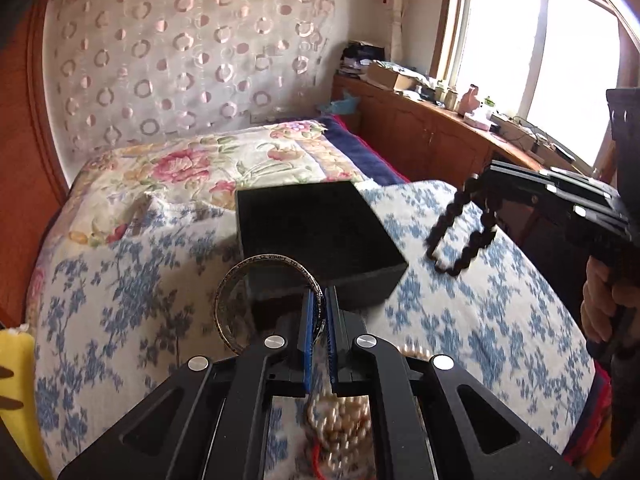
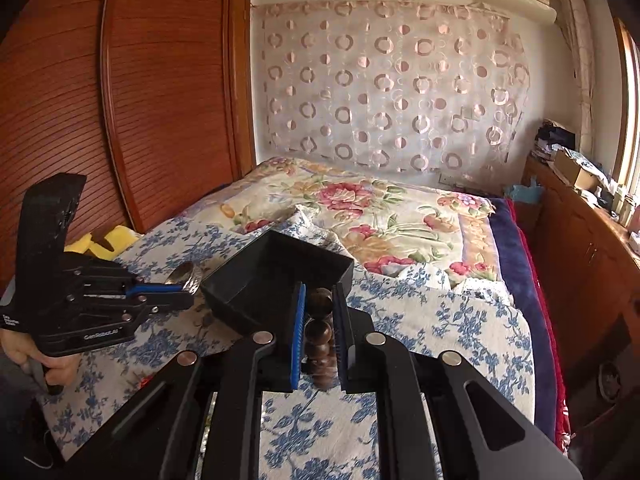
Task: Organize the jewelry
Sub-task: 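Lower the bangle into the black box with the left tool while the right tool drops the bead bracelet in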
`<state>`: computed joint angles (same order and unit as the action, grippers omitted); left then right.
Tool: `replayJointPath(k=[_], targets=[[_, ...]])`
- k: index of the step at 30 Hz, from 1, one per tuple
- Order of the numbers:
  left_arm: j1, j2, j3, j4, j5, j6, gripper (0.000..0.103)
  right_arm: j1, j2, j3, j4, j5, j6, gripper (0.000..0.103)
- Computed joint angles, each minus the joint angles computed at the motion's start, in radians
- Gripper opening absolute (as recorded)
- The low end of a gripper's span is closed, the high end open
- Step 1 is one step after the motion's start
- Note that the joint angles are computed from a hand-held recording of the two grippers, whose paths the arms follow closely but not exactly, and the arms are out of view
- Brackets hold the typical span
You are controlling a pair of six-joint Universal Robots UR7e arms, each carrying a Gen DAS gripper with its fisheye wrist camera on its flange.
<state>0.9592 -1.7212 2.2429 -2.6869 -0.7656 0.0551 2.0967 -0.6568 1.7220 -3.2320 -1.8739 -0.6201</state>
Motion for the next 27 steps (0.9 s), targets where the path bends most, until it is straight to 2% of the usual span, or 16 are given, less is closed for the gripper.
replayJointPath(k=[6,12,13,14,15,20,27], targets=[[0.027,0.093,-0.083,-0.025,-0.042,0.022,0.005,-0.001,0.022,-0.040,0.009,-0.008,-0.018,0.015],[0.031,0.148,-0.130,-0.047,-0.037,0.032,0.006,0.006,0.035,-0.065,0.021,-0.036,-0.041,0.015],[0.033,0.156,-0.135,-0.052,-0.032,0.034,0.008,0.009,0.037,-0.070,0.022,-0.037,-0.042,0.015],[0.034,0.162,-0.139,-0.054,-0.021,0.037,0.016,0.010,0.039,-0.079,0.029,-0.036,-0.040,0.015],[0.036,0.164,-0.142,-0.056,-0.017,0.037,0.020,0.011,0.041,-0.086,0.032,-0.032,-0.037,0.015],[0.034,0.138,-0.131,-0.068,0.003,0.032,0.024,0.018,0.057,-0.121,0.059,-0.012,-0.024,0.015],[0.021,0.049,-0.068,-0.049,0.059,0.021,0.029,0.033,0.105,-0.189,0.111,0.022,-0.008,0.015]])
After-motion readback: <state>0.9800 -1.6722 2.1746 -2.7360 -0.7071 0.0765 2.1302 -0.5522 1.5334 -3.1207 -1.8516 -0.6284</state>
